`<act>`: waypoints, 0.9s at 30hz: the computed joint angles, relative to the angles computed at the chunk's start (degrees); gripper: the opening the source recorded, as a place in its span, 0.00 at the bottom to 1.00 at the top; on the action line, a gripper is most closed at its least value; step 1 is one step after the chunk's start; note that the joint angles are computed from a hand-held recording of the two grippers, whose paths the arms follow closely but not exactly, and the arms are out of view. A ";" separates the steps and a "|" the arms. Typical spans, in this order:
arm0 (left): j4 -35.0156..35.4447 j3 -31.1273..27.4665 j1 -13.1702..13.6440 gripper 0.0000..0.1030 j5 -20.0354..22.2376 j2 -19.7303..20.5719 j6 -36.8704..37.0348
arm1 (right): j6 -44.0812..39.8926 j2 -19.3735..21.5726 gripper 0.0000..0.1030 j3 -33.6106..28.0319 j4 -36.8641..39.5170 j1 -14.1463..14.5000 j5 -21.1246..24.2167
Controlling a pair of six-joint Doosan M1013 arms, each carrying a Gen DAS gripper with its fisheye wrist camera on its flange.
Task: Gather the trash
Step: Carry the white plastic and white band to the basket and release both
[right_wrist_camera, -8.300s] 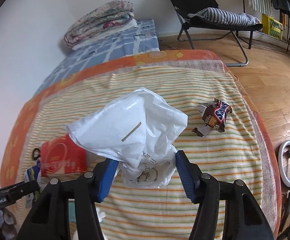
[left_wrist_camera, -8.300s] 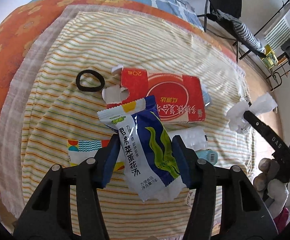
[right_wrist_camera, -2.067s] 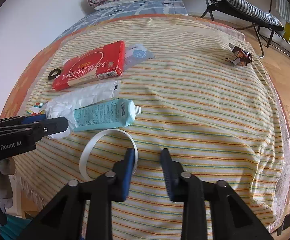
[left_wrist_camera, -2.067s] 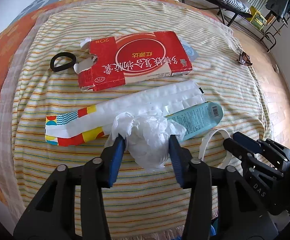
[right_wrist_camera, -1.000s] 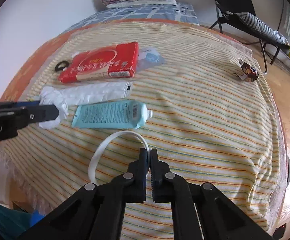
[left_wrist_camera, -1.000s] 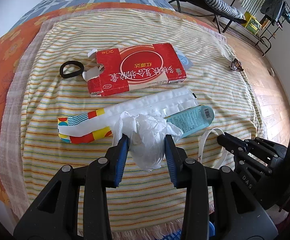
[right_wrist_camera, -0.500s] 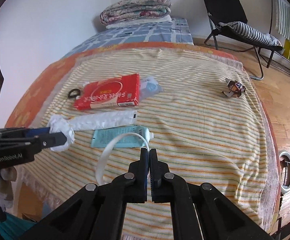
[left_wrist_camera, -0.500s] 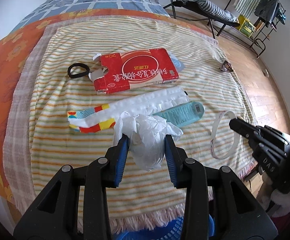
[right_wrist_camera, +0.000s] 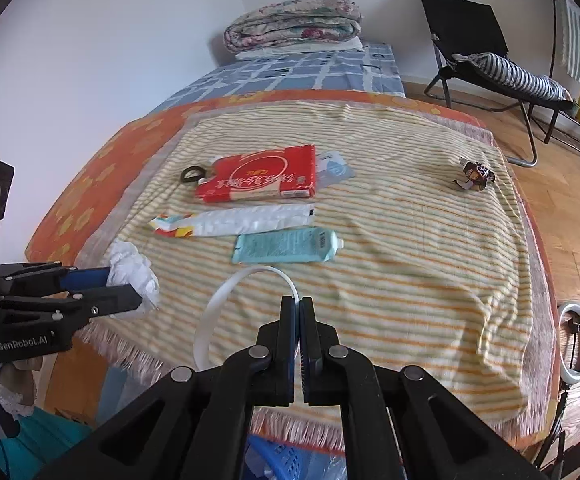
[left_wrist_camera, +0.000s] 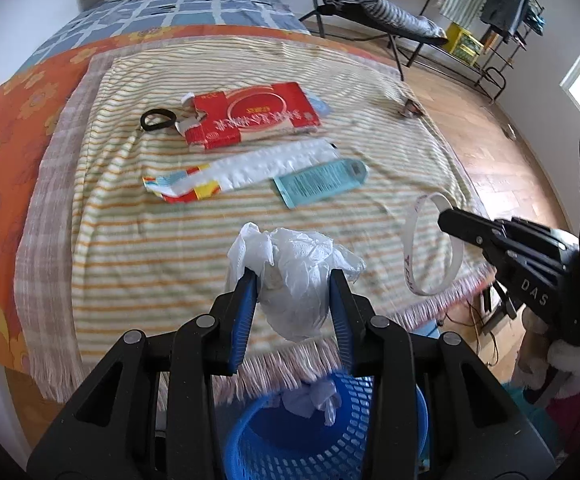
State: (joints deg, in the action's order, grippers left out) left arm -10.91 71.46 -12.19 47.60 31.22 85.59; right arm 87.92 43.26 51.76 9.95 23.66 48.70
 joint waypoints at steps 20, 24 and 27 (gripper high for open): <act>-2.90 12.43 -2.61 0.35 -0.78 -5.68 6.37 | -4.26 -8.55 0.00 16.03 1.10 2.10 -4.26; -2.93 14.41 -3.24 0.35 0.04 -6.05 7.02 | -4.95 -9.55 0.00 18.80 1.23 2.55 -4.05; -3.00 15.45 -3.51 0.35 0.61 -6.19 6.89 | -4.88 -10.17 0.00 20.71 0.97 2.76 -4.13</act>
State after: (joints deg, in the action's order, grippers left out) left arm -13.91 86.90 -15.70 48.20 25.04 92.48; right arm 83.04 33.09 72.47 10.92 26.42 44.57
